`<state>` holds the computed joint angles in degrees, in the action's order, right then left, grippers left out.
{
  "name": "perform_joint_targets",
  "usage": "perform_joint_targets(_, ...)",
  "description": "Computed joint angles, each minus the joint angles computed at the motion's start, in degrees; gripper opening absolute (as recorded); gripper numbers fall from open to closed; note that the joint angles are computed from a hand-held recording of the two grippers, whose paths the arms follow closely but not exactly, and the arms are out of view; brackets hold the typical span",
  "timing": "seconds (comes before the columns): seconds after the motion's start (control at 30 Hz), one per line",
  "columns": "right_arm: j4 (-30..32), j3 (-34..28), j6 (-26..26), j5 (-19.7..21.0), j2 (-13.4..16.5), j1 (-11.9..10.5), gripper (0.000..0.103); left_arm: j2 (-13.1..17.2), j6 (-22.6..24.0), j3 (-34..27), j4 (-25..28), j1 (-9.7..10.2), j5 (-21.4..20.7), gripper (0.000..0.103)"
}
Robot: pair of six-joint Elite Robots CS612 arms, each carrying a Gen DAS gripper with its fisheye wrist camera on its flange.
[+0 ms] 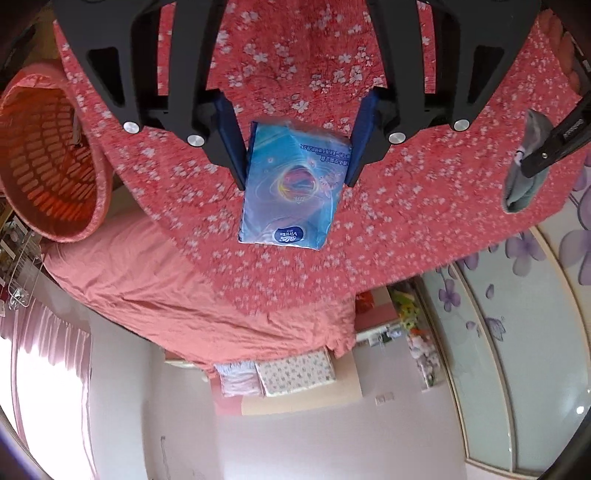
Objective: Collect trash
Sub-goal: 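Carry the sock with the left tool while the right tool carries the tissue pack to the basket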
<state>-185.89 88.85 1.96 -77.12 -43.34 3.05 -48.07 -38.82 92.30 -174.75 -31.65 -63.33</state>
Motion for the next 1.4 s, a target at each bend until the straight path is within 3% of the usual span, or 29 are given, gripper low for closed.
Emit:
perform_joint_targets(0.33, -9.35, 4.85, 1.04, 1.65, -3.01, -2.53, 0.052, 0.29, 3.27, -3.65, 0.35, -2.99, 0.63, 0.009)
perform_joint_targets(0.73, -15.34, 7.52, 0.96, -0.62, -3.96, -4.6, 0.052, 2.18, 7.54, -8.94, 0.47, -5.72, -1.54, 0.009)
perform_joint_targets(1.13, -19.4, 9.98, 3.63, -2.04, -4.12, -8.29, 0.053, 6.13, 11.94, -16.46, 0.68, -8.06, -8.51, 0.009)
perform_joint_targets(1.4, -21.86, 10.85, 6.19, -3.75, -3.64, -10.56, 0.053, 10.76, 15.45, -23.91, 1.53, -9.54, -14.97, 0.009)
